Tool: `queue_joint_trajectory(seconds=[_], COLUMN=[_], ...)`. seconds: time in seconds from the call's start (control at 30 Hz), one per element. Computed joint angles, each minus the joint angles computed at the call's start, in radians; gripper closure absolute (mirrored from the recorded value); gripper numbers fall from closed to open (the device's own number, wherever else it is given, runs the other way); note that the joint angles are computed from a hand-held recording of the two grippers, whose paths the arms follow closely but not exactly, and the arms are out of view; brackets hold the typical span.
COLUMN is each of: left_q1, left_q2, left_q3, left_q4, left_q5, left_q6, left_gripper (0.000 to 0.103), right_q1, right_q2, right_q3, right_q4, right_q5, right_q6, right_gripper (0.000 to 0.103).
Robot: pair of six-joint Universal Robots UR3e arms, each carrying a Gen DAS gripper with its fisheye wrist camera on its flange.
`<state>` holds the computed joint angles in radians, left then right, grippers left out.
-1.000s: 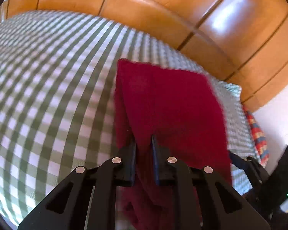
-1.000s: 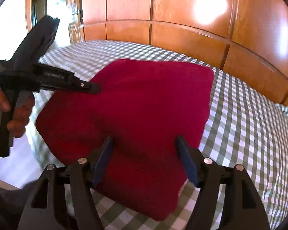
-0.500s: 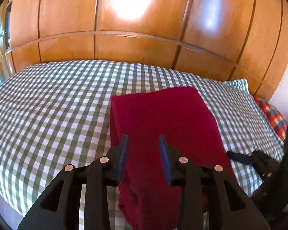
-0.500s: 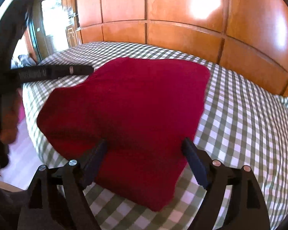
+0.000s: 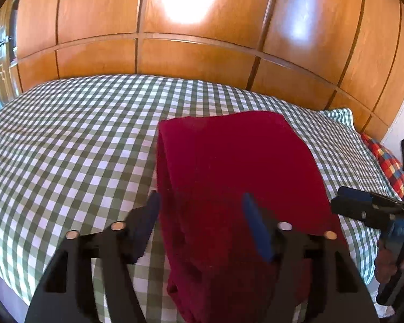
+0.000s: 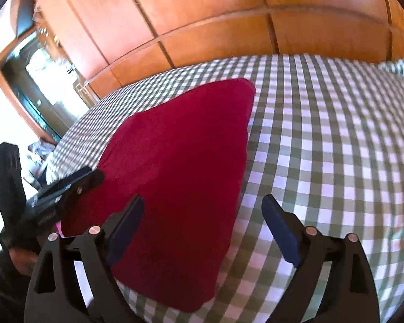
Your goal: Fold small clothes
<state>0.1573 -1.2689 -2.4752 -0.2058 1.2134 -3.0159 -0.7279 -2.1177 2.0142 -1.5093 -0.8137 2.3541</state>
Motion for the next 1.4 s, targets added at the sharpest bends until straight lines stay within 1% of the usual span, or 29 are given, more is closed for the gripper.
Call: queue_joint_trajectory(seconds=[0.13,0.23,0.3,0.4,0.43,0.47,0.5,0.53,0.57,0.6,0.63,0.67,0.7,0.73,0.83,0.9,0.93,0.97,1.03,1.1,1.13,1.17,1.2,1.23,1.27,1.3,1.33,1.37,1.4], left_q1=[0.013,0.029,0.054,0.129,0.165,0.214,0.250,0.293,0.345,0.376,0.403,0.418,0.436,0.456,0.489,0.464,0.439,0.390,0.295,0.148,0.085,-0.019,-0.100,-0.156,-0.242,-0.313,-0.366,-0.423,-0.480], left_q2=[-0.034,-0.052,-0.065,-0.093,-0.101,-0.110,-0.115,-0.123,-0.132,-0.140,-0.142,-0.140,-0.132,-0.123,-0.079,-0.041,-0.024,-0.029,-0.075,-0.195,-0.255,-0.357,-0.431,-0.475,-0.560,-0.626,-0.671,-0.752,-0.822], left_q3=[-0.003,-0.017,-0.025,-0.038,-0.043,-0.049,-0.055,-0.060,-0.063,-0.070,-0.079,-0.083,-0.083,-0.070,-0.037,-0.026,-0.021,-0.013,0.011,0.064,0.102,0.181,0.266,0.344,0.449,0.554,0.658,0.763,0.868], left_q4=[0.006,0.025,0.026,-0.011,-0.042,-0.092,-0.128,-0.182,-0.273,-0.324,-0.375,-0.419,-0.487,-0.598,-0.854,-0.900,-0.903,-0.858,-0.715,-0.446,-0.337,-0.194,-0.120,-0.130,-0.056,-0.034,-0.083,-0.047,-0.030], left_q5=[0.004,-0.005,-0.039,-0.154,-0.211,-0.289,-0.344,-0.408,-0.495,-0.547,-0.589,-0.616,-0.647,-0.684,-0.744,-0.758,-0.764,-0.775,-0.787,-0.788,-0.770,-0.750,-0.721,-0.686,-0.658,-0.618,-0.577,-0.561,-0.511], left_q6=[0.007,0.013,0.028,0.064,0.082,0.114,0.136,0.171,0.243,0.290,0.340,0.380,0.427,0.494,0.637,0.649,0.638,0.595,0.485,0.297,0.209,0.094,0.010,-0.017,-0.096,-0.145,-0.166,-0.209,-0.237], left_gripper=[0.039,0.031,0.030,0.030,0.030,0.030,0.030,0.036,0.044,0.045,0.048,0.050,0.052,0.052,0.052,0.052,0.052,0.052,0.052,0.052,0.052,0.052,0.052,0.052,0.052,0.052,0.052,0.052,0.052], right_q1=[0.046,0.082,0.113,0.161,0.172,0.185,0.197,0.204,0.202,0.202,0.197,0.191,0.183,0.186,0.135,0.072,0.033,-0.027,-0.125,-0.287,-0.325,-0.396,-0.458,-0.523,-0.563,-0.595,-0.625,-0.642,-0.658], right_q2=[0.143,0.256,0.326,0.458,0.492,0.508,0.513,0.513,0.511,0.508,0.498,0.483,0.475,0.476,0.409,0.347,0.325,0.298,0.278,0.266,0.273,0.284,0.299,0.326,0.345,0.371,0.408,0.434,0.468], right_q3=[-0.032,-0.070,-0.097,-0.164,-0.182,-0.184,-0.177,-0.172,-0.175,-0.174,-0.170,-0.167,-0.171,-0.182,-0.185,-0.191,-0.200,-0.214,-0.247,-0.313,-0.332,-0.368,-0.399,-0.441,-0.466,-0.493,-0.524,-0.546,-0.571], right_q4=[-0.056,-0.080,-0.102,-0.056,-0.028,-0.030,-0.046,-0.056,-0.038,-0.032,-0.023,-0.008,0.011,0.013,0.133,0.253,0.315,0.399,0.521,0.691,0.716,0.764,0.801,0.823,0.833,0.824,0.796,0.779,0.751], right_q5=[0.014,0.040,0.051,0.085,0.097,0.105,0.110,0.114,0.120,0.124,0.126,0.129,0.137,0.149,0.172,0.173,0.171,0.163,0.147,0.109,0.100,0.084,0.069,0.061,0.055,0.058,0.066,0.069,0.072], right_q6=[0.067,0.097,0.120,0.108,0.087,0.083,0.086,0.088,0.075,0.068,0.055,0.040,0.028,0.035,-0.052,-0.143,-0.190,-0.253,-0.350,-0.500,-0.527,-0.574,-0.615,-0.645,-0.663,-0.665,-0.652,-0.644,-0.630], right_gripper=[0.011,0.009,0.009,0.010,0.010,0.013,0.015,0.022,0.029,0.032,0.039,0.046,0.049,0.052,0.056,0.057,0.057,0.057,0.057,0.057,0.057,0.057,0.057,0.057,0.057,0.057,0.057,0.057,0.057])
